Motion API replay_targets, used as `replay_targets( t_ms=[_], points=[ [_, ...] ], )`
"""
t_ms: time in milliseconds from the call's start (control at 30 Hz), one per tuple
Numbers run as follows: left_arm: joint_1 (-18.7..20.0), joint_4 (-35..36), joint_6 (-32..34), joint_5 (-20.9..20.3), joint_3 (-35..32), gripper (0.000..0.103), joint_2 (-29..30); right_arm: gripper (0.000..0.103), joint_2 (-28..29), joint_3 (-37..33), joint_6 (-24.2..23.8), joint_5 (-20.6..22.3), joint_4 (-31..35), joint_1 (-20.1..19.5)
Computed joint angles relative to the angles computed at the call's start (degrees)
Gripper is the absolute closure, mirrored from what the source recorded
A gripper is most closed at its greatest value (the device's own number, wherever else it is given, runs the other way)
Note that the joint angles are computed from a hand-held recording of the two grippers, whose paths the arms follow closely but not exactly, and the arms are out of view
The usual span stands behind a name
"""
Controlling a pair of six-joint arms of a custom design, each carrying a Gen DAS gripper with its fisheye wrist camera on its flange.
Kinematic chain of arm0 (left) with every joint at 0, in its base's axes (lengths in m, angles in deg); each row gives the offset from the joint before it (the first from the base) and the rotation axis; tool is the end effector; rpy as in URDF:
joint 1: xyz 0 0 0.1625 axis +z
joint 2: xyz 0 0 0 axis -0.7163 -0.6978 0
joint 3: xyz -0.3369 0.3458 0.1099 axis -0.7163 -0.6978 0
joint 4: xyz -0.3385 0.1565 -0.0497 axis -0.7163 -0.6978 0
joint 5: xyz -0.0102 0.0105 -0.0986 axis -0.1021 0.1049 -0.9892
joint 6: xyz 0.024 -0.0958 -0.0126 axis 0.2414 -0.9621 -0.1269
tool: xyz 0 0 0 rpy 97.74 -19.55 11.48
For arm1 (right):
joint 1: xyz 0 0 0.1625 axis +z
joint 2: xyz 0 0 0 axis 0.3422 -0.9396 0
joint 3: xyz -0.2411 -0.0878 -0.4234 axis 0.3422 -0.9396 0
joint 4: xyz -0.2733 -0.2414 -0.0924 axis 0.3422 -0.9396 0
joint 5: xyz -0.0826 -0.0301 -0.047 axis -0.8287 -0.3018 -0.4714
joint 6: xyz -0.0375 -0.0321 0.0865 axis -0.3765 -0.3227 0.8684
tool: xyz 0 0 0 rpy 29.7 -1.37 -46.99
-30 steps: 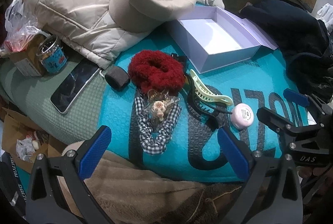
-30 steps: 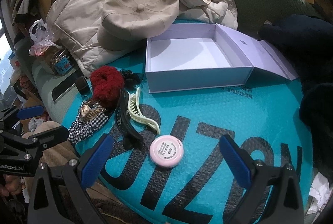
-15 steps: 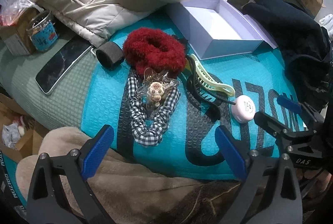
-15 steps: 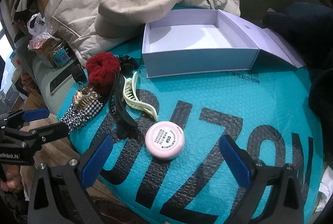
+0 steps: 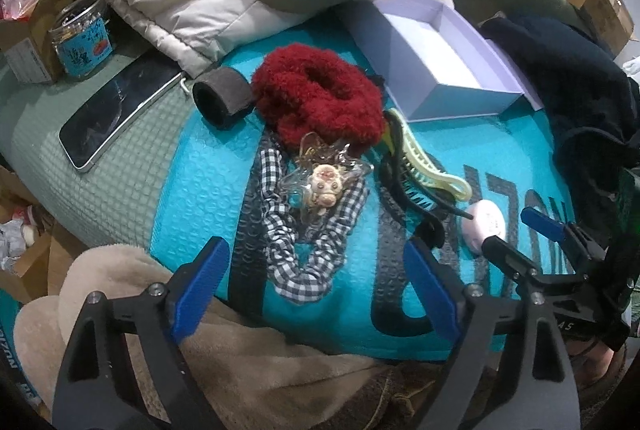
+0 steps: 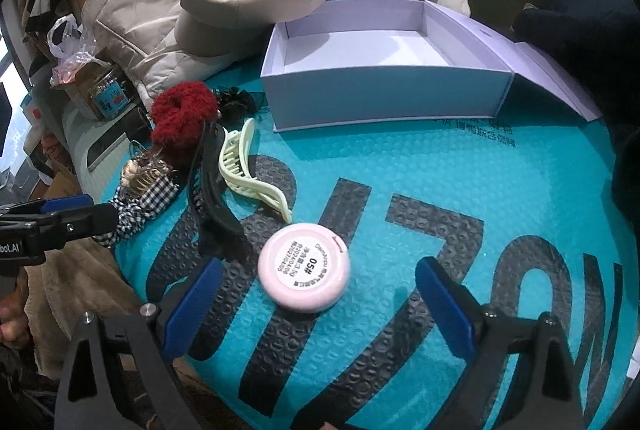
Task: Organize objects
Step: 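Move right gripper to pink compact while left gripper approaches clear star clip, then close right gripper on pink compact while left gripper grasps clear star clip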
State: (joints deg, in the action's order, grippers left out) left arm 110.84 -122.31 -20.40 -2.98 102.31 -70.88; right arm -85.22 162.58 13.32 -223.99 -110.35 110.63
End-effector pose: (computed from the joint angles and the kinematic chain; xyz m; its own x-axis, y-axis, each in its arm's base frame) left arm -0.0228 -0.4726 0.3592 -0.8123 0.3638 -0.4559 0.4666 0.8743 -0.1337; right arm 0.3863 -0.3691 -0.0184 -0.7701 0.1511 0.6197 -0.2617 0.8111 -0.5230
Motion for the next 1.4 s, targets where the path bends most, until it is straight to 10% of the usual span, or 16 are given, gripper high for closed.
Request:
replay_targets(
  t_ms=[700, 1400],
  points=[
    [1.2, -1.84, 1.89, 0.49, 1.84, 0.069, 2.67, 0.051, 1.95, -1.07, -6.57, 0.87, -2.47, -1.27],
    [1.18, 5.05, -0.02, 1.28, 0.36, 0.061, 1.04, 0.051, 1.79, -0.02, -5.29, 0.1, -2.61, -0.68]
  ],
)
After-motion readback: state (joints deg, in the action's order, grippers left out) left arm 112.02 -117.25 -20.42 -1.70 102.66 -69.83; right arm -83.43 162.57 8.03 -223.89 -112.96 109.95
